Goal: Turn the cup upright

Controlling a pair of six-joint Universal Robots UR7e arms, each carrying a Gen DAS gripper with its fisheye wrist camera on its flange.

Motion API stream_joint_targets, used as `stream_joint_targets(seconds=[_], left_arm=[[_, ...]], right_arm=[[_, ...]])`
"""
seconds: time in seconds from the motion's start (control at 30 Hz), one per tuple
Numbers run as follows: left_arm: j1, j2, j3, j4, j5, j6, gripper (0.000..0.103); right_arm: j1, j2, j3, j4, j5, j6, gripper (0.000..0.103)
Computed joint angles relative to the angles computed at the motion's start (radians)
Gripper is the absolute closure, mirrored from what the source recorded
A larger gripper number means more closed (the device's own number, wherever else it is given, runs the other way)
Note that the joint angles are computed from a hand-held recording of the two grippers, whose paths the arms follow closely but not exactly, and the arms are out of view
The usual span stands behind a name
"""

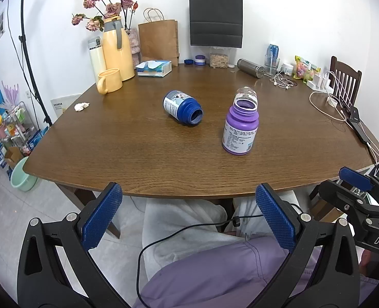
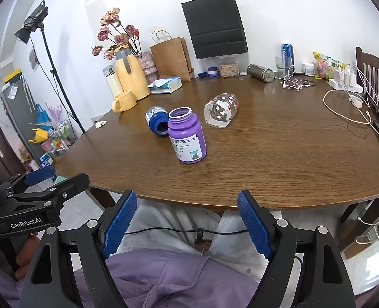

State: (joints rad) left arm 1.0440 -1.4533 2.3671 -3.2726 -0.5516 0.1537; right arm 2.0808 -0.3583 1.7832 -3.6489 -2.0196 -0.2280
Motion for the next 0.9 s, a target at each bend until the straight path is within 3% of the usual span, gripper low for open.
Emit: stream_joint_targets(seconds=[0.9], left_arm=[[0.004,0.0,-0.001,0.011,-0.005,-0.008,0.0]], right_arm=[[-0.002,0.002,-0.001,0.003,0.0,-0.004,0.018]])
